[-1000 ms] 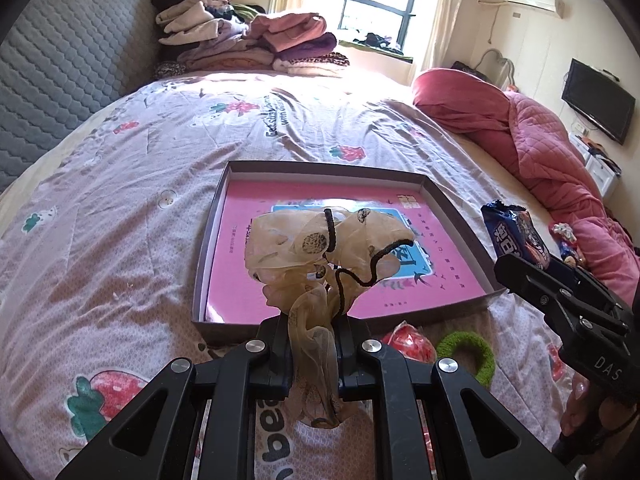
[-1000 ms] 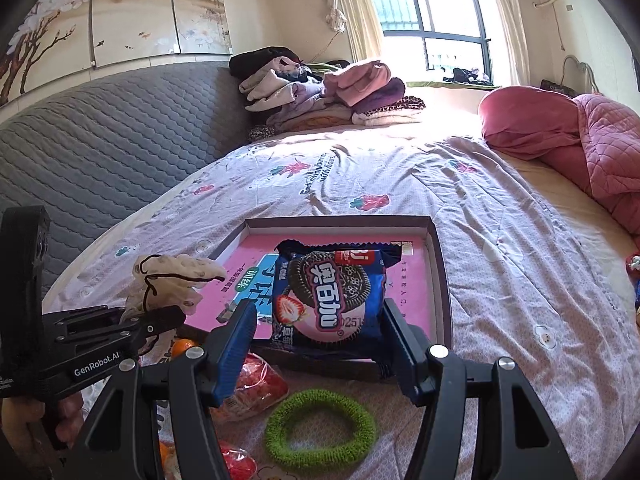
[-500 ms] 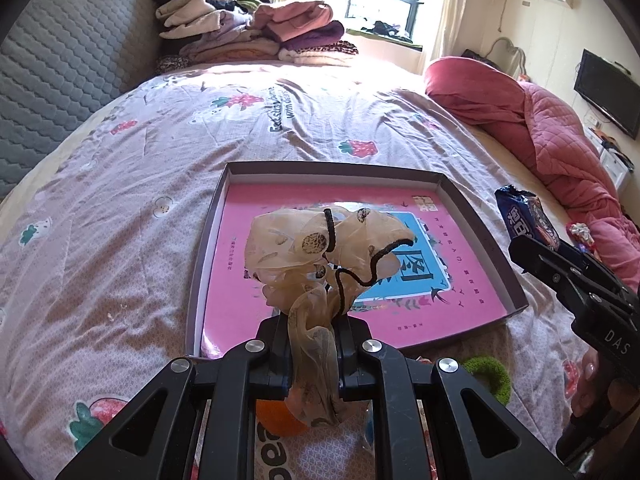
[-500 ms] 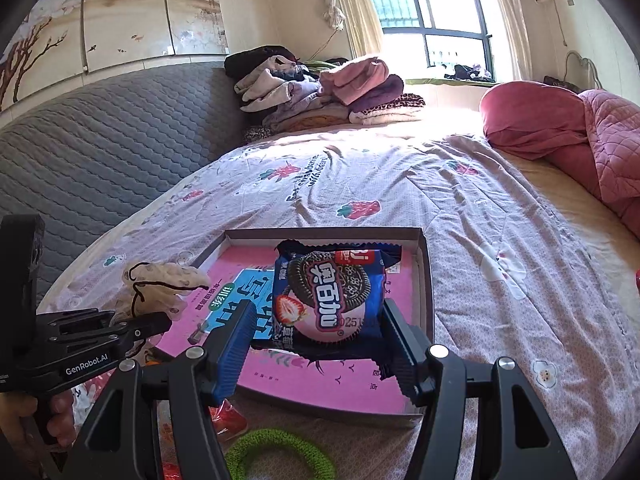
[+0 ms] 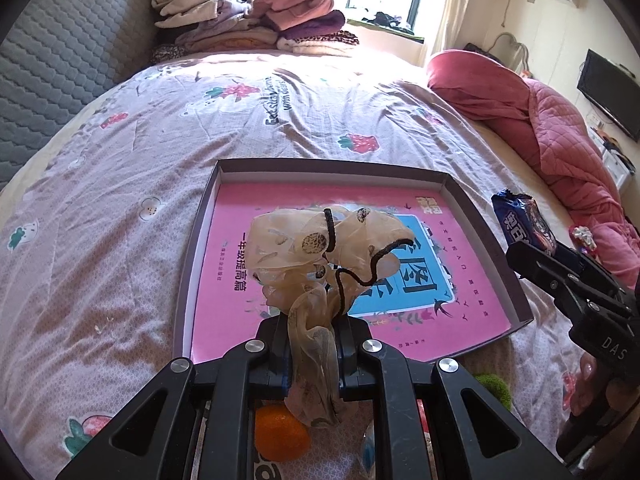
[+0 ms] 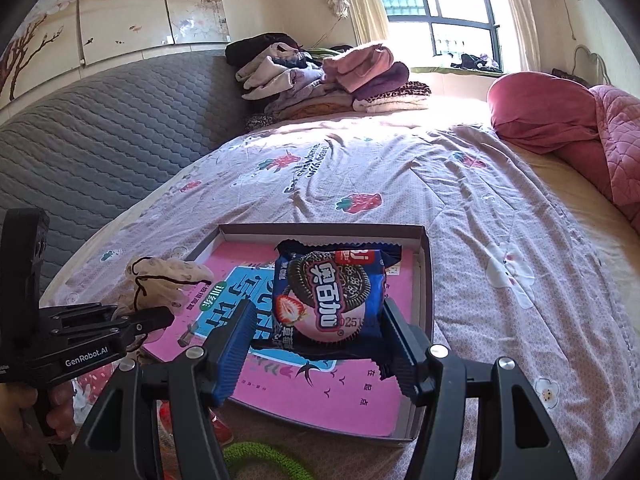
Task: Organize objects
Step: 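Lift the mesh bag with the left gripper while the right gripper carries the Oreo packet over the tray, then lower the mesh bag into the tray while the right gripper releases the Oreo packet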
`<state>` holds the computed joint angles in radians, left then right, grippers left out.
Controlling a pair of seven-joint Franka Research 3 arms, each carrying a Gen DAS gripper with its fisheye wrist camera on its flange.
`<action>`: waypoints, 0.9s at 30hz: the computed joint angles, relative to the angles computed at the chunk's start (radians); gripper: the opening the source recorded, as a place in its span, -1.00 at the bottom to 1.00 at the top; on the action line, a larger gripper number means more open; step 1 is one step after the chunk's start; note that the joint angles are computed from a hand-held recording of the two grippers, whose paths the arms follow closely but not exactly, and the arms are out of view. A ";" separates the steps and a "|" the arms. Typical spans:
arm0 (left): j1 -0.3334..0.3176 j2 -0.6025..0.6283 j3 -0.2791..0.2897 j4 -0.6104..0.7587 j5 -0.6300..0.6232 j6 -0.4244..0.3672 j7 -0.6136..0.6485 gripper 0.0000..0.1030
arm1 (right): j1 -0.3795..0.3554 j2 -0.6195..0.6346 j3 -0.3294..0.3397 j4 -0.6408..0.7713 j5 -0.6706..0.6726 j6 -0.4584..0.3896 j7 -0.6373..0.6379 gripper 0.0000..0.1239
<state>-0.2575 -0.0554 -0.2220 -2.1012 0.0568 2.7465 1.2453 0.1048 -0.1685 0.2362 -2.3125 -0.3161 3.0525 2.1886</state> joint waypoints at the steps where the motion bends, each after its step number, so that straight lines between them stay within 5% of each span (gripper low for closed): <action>1: -0.001 0.005 -0.001 0.007 -0.001 -0.005 0.002 -0.71 | 0.000 0.003 0.000 0.003 0.000 -0.004 -0.001 0.01; 13: 0.009 0.068 -0.008 0.071 -0.018 -0.082 0.019 -0.70 | 0.102 0.061 -0.079 0.043 0.119 -0.093 -0.128 0.01; 27: 0.007 0.107 -0.019 0.108 -0.015 -0.130 0.030 -0.65 | 0.147 0.099 -0.112 0.072 0.116 -0.176 -0.123 0.01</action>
